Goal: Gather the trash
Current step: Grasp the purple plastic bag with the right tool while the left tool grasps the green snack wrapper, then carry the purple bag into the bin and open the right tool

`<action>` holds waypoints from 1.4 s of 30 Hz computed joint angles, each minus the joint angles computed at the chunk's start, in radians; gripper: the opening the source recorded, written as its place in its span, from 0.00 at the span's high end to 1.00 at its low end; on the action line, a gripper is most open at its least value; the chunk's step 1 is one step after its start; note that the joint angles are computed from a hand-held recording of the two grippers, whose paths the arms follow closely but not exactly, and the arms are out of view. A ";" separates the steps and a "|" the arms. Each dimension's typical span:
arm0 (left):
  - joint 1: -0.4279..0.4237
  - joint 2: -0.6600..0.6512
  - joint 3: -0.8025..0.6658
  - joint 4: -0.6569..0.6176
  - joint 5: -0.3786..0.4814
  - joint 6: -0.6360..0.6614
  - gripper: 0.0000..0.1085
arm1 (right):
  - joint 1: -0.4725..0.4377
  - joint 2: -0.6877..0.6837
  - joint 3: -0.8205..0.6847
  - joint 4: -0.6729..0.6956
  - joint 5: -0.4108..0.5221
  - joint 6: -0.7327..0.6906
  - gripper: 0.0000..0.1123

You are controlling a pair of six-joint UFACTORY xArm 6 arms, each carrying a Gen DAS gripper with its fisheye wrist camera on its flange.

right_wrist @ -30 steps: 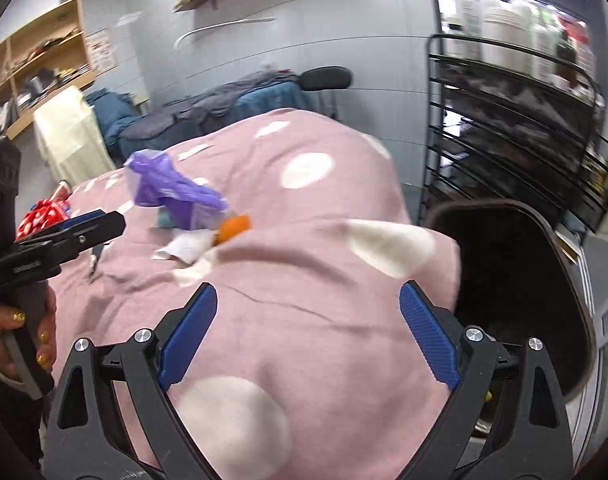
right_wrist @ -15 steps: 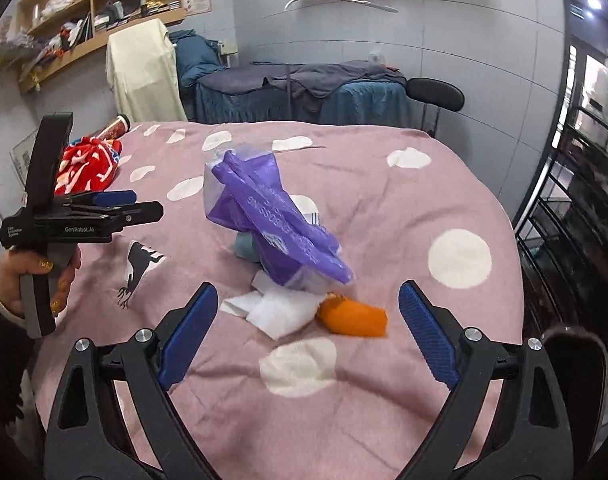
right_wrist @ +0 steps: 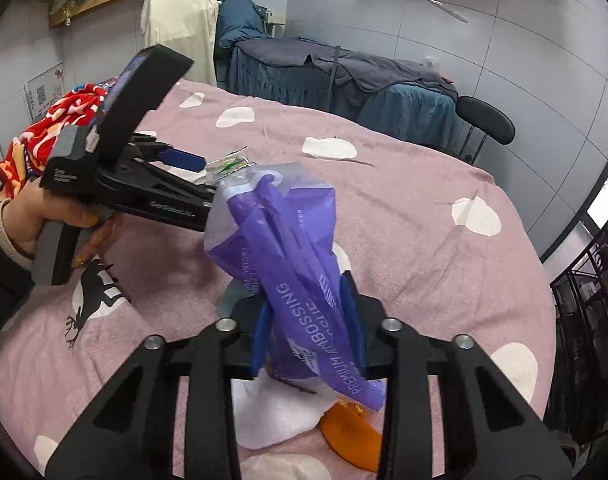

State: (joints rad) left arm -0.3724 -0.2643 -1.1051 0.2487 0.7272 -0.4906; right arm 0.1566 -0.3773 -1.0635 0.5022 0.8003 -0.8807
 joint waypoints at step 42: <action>-0.493 -0.199 0.053 0.436 -0.074 -0.615 0.92 | -0.632 -0.485 0.213 0.358 0.243 -0.155 0.91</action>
State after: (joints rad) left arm -0.8657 -0.4631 -1.0517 0.6846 0.6531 -1.1053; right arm -0.4757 -0.8623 -0.8505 0.8600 1.0430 -1.0352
